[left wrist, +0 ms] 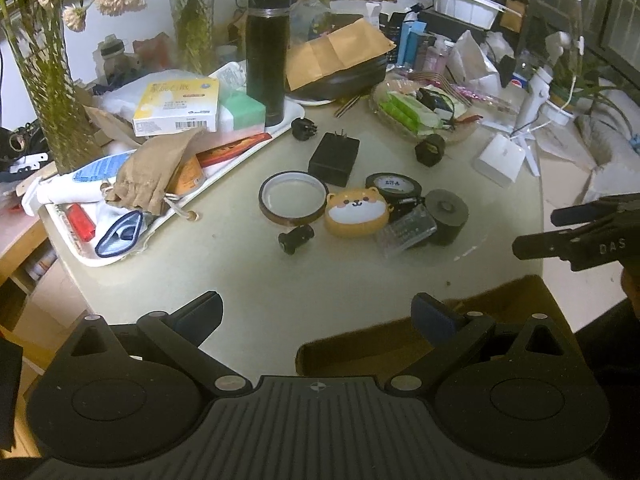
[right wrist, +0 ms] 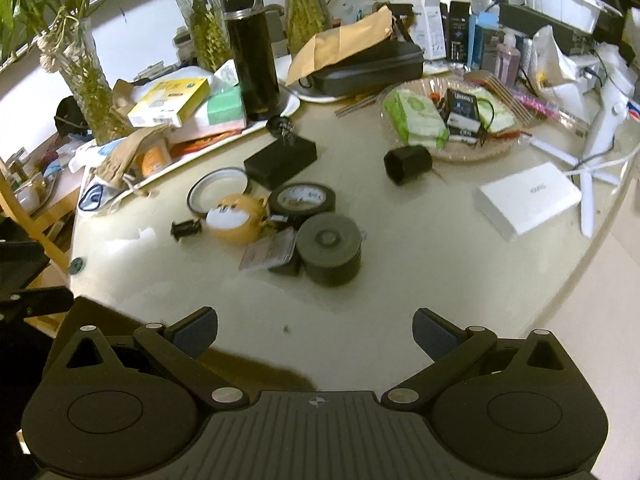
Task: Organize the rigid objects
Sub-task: 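Grasp the small black part with the left gripper while the right grasps the dark grey tape roll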
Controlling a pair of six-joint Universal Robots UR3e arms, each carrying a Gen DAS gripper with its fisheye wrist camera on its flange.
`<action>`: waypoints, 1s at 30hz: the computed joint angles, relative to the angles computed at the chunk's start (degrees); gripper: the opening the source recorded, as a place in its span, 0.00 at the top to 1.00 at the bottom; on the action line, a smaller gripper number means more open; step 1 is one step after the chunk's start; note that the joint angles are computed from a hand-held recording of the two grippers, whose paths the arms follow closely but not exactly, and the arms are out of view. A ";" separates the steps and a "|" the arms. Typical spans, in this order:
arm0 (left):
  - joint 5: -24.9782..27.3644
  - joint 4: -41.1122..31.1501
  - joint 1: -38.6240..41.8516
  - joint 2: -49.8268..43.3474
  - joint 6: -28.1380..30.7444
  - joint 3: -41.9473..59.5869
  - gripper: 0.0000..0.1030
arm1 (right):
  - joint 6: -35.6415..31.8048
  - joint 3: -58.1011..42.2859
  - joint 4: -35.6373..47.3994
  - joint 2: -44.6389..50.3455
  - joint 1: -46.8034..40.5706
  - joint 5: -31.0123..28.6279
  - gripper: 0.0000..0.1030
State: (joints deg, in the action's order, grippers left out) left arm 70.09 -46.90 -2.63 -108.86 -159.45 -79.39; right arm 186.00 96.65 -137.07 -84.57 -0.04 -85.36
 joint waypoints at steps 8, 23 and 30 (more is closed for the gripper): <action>-0.04 -1.48 -0.45 -4.85 -1.97 6.01 0.00 | -3.32 -5.24 -2.70 8.69 -0.42 -1.07 0.10; -1.05 8.06 -1.20 -14.47 -5.37 11.71 0.00 | -7.38 -9.50 -9.10 20.24 -0.57 -1.72 0.31; -1.89 9.51 -0.61 -15.44 -7.90 10.89 0.00 | -11.76 -11.37 -13.01 23.58 -0.07 -0.98 0.32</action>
